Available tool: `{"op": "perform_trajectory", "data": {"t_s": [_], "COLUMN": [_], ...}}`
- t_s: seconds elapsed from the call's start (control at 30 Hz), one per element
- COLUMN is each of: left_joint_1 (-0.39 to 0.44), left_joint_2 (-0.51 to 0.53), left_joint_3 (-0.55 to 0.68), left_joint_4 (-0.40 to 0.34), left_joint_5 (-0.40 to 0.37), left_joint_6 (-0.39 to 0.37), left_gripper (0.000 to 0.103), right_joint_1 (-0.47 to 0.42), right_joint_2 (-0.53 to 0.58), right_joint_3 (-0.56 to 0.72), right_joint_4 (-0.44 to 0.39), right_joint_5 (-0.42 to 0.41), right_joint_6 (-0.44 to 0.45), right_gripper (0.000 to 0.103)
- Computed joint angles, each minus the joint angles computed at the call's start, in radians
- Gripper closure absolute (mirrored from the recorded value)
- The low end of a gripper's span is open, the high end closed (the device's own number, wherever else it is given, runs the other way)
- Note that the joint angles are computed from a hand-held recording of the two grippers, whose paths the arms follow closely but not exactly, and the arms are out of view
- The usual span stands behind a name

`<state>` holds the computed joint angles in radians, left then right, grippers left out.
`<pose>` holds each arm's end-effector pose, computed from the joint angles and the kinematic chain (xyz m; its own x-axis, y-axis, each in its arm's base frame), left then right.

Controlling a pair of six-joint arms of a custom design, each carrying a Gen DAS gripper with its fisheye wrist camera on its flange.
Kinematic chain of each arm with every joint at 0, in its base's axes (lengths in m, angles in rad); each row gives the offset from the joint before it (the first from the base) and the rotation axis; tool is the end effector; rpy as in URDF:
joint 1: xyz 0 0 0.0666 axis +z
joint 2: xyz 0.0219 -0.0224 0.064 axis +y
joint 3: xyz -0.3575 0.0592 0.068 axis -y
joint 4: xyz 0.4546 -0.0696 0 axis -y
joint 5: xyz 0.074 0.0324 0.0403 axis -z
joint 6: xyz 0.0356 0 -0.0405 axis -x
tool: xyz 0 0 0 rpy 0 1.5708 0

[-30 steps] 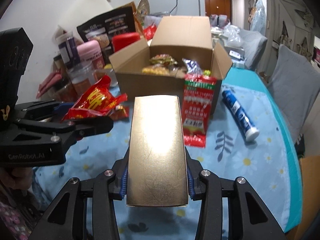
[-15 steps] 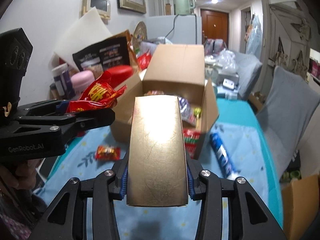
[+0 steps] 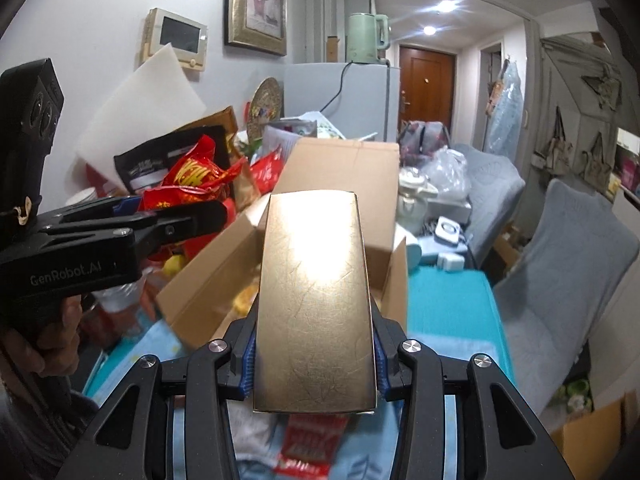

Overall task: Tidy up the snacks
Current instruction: 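Carry the gold box with the right tool while the left tool carries the red bag to the box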

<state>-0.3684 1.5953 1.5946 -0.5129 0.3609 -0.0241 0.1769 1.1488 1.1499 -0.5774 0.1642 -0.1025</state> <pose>0.5985 -0.2450 0.4331 -0.4432 0.1952 -0.8749 0.6347 0.7576 -0.1525 0.4770 0.0790 0.4255 -0.5376 0.0064 -0.8432 0.0164 0.9999 -0.0028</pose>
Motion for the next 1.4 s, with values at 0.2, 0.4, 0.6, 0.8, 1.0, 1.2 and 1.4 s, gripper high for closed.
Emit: {"op": "perform_trajectory", "data": {"t_s": [0.2, 0.4, 0.6, 0.8, 1.0, 1.2, 1.4], "left_joint_1": [0.007, 0.011, 0.013, 0.002, -0.014, -0.025, -0.037], "left_joint_2": [0.103, 0.211, 0.308, 0.416, 0.51, 0.591, 0.68], "left_joint_3": [0.135, 0.275, 0.386, 0.519, 0.626, 0.727, 0.846], "left_joint_4": [-0.008, -0.016, -0.058, -0.173, -0.272, -0.377, -0.483], "left_joint_5": [-0.013, -0.044, -0.072, -0.113, -0.192, -0.216, -0.292], "left_joint_6": [0.017, 0.006, 0.001, -0.033, -0.077, -0.096, -0.123], "left_gripper": [0.041, 0.041, 0.041, 0.041, 0.041, 0.041, 0.041], "right_joint_1": [-0.035, -0.062, -0.077, -0.095, -0.115, -0.117, -0.119], "right_joint_2": [0.112, 0.221, 0.352, 0.457, 0.528, 0.571, 0.618], "right_joint_3": [0.105, 0.207, 0.314, 0.396, 0.453, 0.489, 0.525], "right_joint_4": [0.011, 0.036, 0.009, -0.041, -0.129, -0.188, -0.25], "right_joint_5": [-0.019, -0.053, -0.041, -0.077, -0.113, -0.09, -0.064], "right_joint_6": [0.017, 0.02, 0.045, 0.005, -0.026, -0.028, -0.042], "right_gripper": [0.06, 0.06, 0.06, 0.06, 0.06, 0.059, 0.059]}}
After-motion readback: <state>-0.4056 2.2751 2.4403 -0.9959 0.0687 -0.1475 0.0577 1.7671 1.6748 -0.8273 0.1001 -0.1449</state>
